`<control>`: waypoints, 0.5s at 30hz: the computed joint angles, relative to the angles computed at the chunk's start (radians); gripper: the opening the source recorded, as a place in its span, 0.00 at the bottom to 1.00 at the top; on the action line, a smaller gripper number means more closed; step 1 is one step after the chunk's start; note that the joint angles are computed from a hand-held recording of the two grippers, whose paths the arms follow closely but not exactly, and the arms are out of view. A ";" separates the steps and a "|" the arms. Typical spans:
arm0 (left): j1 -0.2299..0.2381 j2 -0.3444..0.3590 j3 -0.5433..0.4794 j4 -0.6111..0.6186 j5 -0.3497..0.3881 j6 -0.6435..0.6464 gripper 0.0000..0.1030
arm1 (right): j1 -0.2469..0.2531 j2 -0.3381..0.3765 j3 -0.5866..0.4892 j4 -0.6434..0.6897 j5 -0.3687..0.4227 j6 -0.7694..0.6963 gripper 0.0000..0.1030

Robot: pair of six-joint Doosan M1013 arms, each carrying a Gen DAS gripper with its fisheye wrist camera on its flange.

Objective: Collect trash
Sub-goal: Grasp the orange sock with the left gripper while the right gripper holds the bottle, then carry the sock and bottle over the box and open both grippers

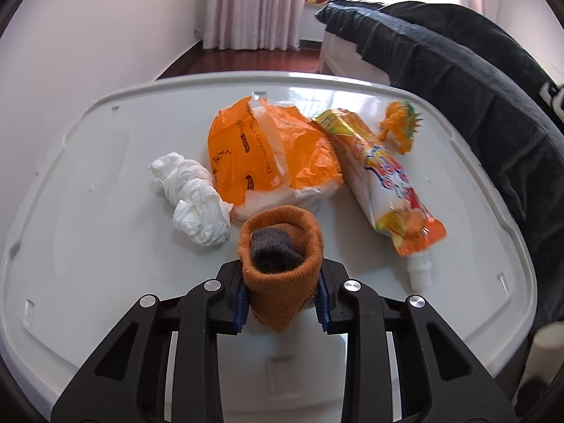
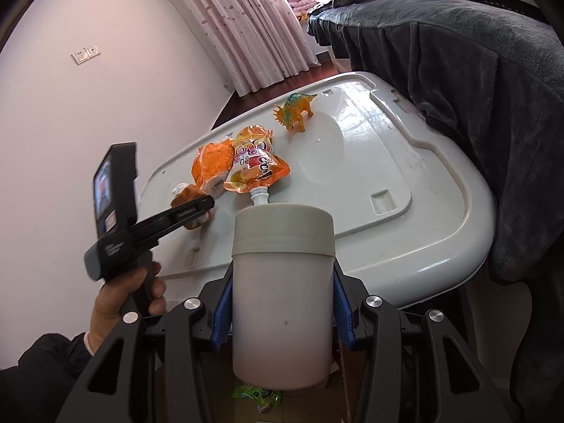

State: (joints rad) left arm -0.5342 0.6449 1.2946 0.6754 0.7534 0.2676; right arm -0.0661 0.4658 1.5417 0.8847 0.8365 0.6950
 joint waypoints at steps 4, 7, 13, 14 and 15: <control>-0.022 -0.052 0.067 0.064 -0.032 -0.050 0.27 | 0.003 -0.001 0.002 -0.001 -0.002 -0.002 0.45; -0.045 -0.092 0.116 0.101 -0.041 -0.090 0.27 | 0.005 -0.005 0.008 0.005 -0.009 -0.016 0.45; -0.098 -0.174 0.225 0.166 -0.046 -0.189 0.27 | 0.011 -0.014 0.024 0.012 -0.018 -0.049 0.45; -0.105 -0.184 0.239 0.169 -0.047 -0.197 0.27 | 0.012 -0.017 0.027 0.013 -0.020 -0.058 0.45; -0.113 -0.192 0.249 0.173 -0.041 -0.202 0.27 | 0.014 -0.019 0.032 0.014 -0.023 -0.065 0.45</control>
State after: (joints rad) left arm -0.6476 0.4527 1.5439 0.8483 0.7128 0.0660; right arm -0.0524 0.4465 1.5733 0.8984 0.8133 0.6302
